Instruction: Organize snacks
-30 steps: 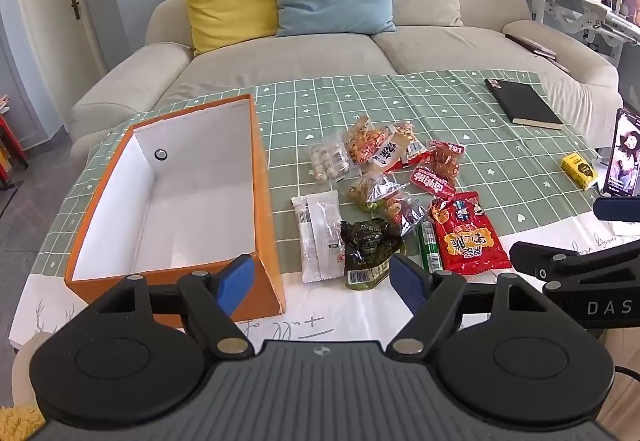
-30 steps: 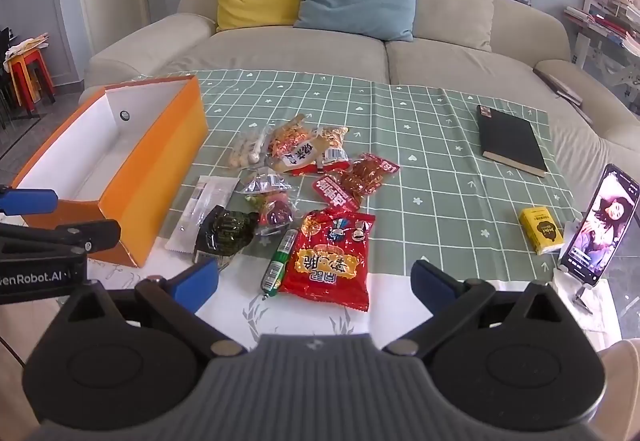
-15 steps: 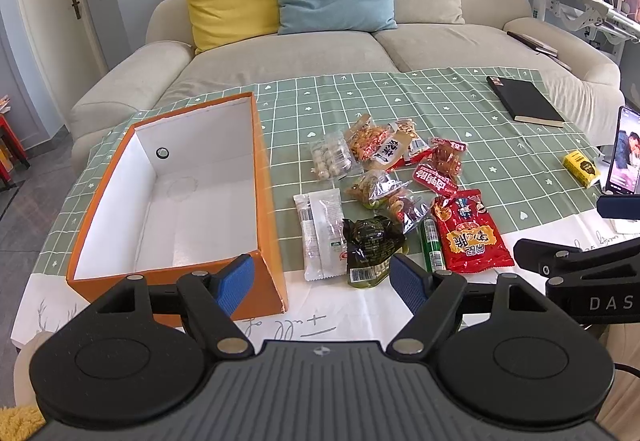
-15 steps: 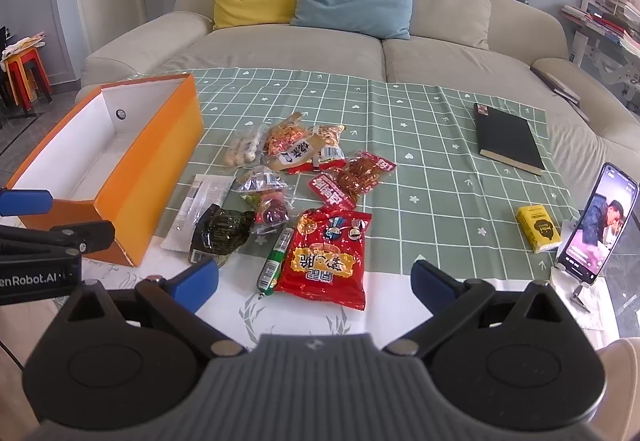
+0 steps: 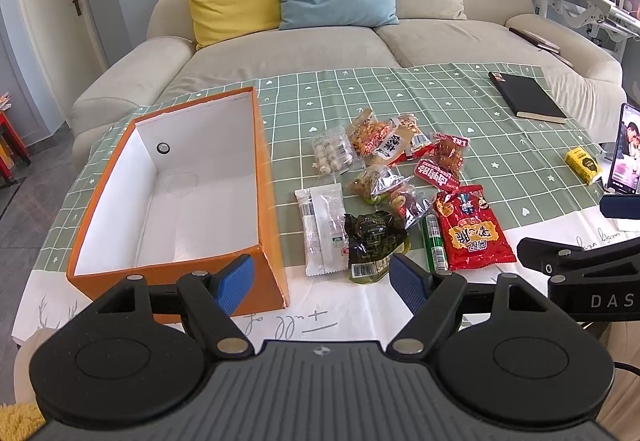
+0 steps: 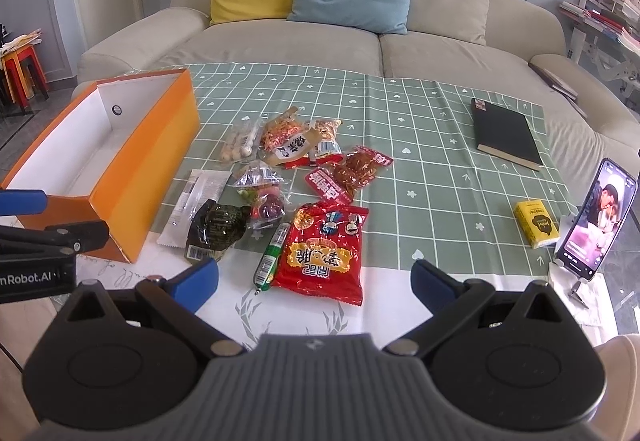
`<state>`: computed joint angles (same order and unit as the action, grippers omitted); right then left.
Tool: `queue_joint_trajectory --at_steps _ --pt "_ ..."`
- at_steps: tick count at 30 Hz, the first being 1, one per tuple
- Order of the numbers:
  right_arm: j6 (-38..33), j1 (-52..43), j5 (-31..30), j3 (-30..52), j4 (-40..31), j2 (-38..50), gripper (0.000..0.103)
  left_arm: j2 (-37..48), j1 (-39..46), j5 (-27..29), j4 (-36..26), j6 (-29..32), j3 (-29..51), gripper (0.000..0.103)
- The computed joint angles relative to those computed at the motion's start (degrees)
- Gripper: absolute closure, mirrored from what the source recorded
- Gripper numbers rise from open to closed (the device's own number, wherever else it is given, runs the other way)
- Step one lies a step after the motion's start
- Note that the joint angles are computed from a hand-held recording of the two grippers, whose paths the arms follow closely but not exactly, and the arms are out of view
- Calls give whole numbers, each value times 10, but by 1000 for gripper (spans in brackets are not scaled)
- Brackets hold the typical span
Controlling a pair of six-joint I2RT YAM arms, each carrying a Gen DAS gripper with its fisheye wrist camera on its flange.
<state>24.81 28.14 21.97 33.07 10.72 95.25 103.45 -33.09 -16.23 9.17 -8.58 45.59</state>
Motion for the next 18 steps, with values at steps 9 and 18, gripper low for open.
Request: queue_joint_trajectory --at_steps 9,18 --pt "5 5 4 13 -16 3 4 3 -2 -1 -3 -1 2 13" --pt "7 6 3 15 -25 2 4 4 -4 -2 -7 -3 4 13"
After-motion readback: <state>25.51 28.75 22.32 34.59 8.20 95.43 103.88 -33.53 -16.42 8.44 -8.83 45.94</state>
